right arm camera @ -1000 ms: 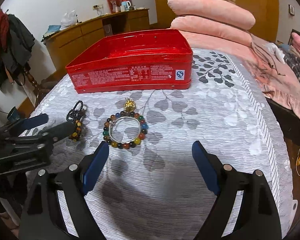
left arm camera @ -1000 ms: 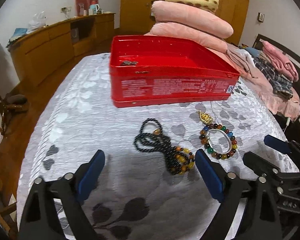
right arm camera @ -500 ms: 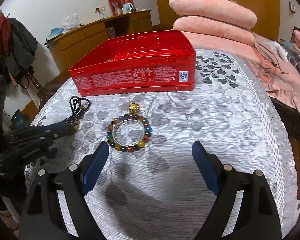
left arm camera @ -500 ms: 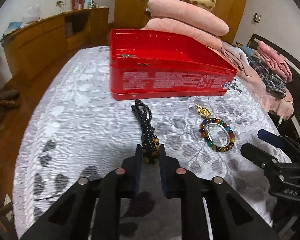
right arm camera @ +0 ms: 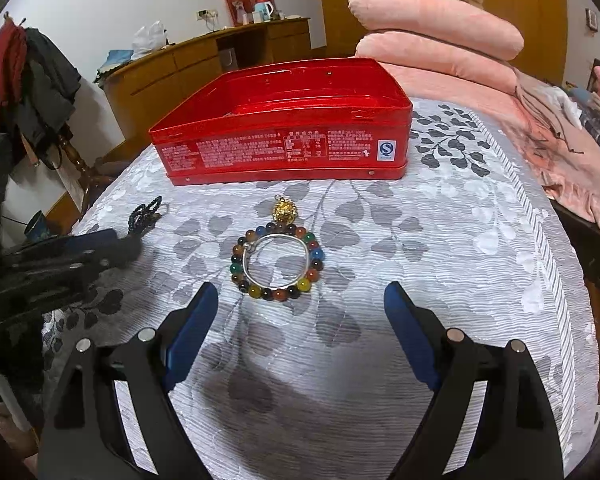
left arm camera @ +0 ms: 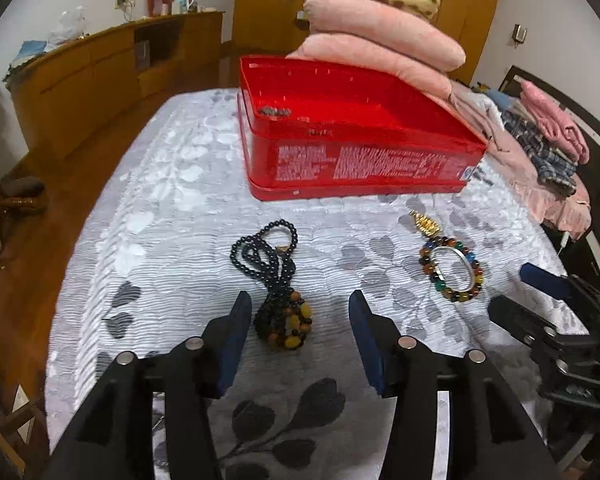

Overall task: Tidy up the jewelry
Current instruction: 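Grasp the black bead necklace with the left tool while the right tool grasps the multicolour bead bracelet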

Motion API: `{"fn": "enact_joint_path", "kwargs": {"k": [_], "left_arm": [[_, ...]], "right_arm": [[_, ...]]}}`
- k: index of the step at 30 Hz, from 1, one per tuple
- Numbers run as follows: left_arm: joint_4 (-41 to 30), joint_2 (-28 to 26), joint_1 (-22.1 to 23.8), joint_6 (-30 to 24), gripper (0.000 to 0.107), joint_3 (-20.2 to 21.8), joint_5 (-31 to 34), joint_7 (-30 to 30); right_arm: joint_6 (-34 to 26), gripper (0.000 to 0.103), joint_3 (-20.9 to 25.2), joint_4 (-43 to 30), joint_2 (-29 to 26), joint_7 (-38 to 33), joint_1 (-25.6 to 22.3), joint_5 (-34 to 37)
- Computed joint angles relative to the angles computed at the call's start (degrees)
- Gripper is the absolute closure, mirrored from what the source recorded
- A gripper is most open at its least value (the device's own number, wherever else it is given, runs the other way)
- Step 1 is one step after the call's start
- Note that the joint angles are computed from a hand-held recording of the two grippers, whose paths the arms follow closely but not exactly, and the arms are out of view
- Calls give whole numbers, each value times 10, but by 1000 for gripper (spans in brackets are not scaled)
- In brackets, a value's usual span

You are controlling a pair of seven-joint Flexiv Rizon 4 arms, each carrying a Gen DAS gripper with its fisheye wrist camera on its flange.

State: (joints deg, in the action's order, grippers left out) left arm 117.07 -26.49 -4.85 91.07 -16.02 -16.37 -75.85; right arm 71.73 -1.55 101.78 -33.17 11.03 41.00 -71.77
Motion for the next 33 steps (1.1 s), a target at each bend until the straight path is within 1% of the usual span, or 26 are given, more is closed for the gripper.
{"fn": "enact_joint_path", "kwargs": {"k": [2, 3, 4, 5, 6, 7, 9, 13, 16, 19, 24, 26, 28, 31, 32, 33], "left_arm": [[-13, -11, -19, -3, 58, 21, 6, -6], [-17, -14, -35, 3, 61, 39, 12, -12], [-26, -16, -45, -1, 72, 59, 47, -43], [-26, -16, -46, 0, 80, 61, 45, -42], [-19, -16, -36, 7, 80, 43, 16, -17], [-15, -16, -20, 12, 84, 26, 16, -16], [-9, -16, 4, 18, 85, 1, 13, -11], [5, -12, 29, 36, 86, -27, 15, -11], [13, -7, 50, 45, 86, -50, 22, -8], [15, -6, 54, 48, 86, -53, 29, -10], [24, -4, 78, 54, 86, -74, 34, -14], [25, -6, 88, 56, 86, -83, 38, -15], [26, -8, 94, 56, 86, -90, 42, -16], [25, -11, 102, 54, 86, -97, 46, -15], [25, -12, 103, 54, 86, -98, 47, -15], [25, -12, 104, 55, 86, -100, 48, -15]], "right_arm": [[6, 20, -1, 0, 0, 3, -1, -6], [8, 20, -1, 0, -1, 2, -2, -6], [10, 20, 0, -1, -2, 1, -3, -4], [12, 20, 0, -1, -3, -1, -4, -2], [14, 20, 0, -2, -4, -2, -5, 0], [18, 20, 0, -3, -6, -3, -6, 3], [21, 20, 0, -5, -8, -10, -5, 10], [19, 20, -1, -15, -15, -36, 1, 33], [14, 20, 3, -28, -24, -70, 4, 63], [12, 20, 5, -43, -36, -108, 7, 101], [-15, 20, 11, -70, -54, -174, 17, 176], [-29, 23, 10, -78, -58, -194, 24, 199], [-39, 23, -2, -77, -55, -191, 36, 203], [-30, 24, -24, -62, -42, -168, 50, 181], [-24, 27, -29, -58, -37, -161, 54, 169], [-17, 33, -28, -56, -36, -161, 52, 162]]}}
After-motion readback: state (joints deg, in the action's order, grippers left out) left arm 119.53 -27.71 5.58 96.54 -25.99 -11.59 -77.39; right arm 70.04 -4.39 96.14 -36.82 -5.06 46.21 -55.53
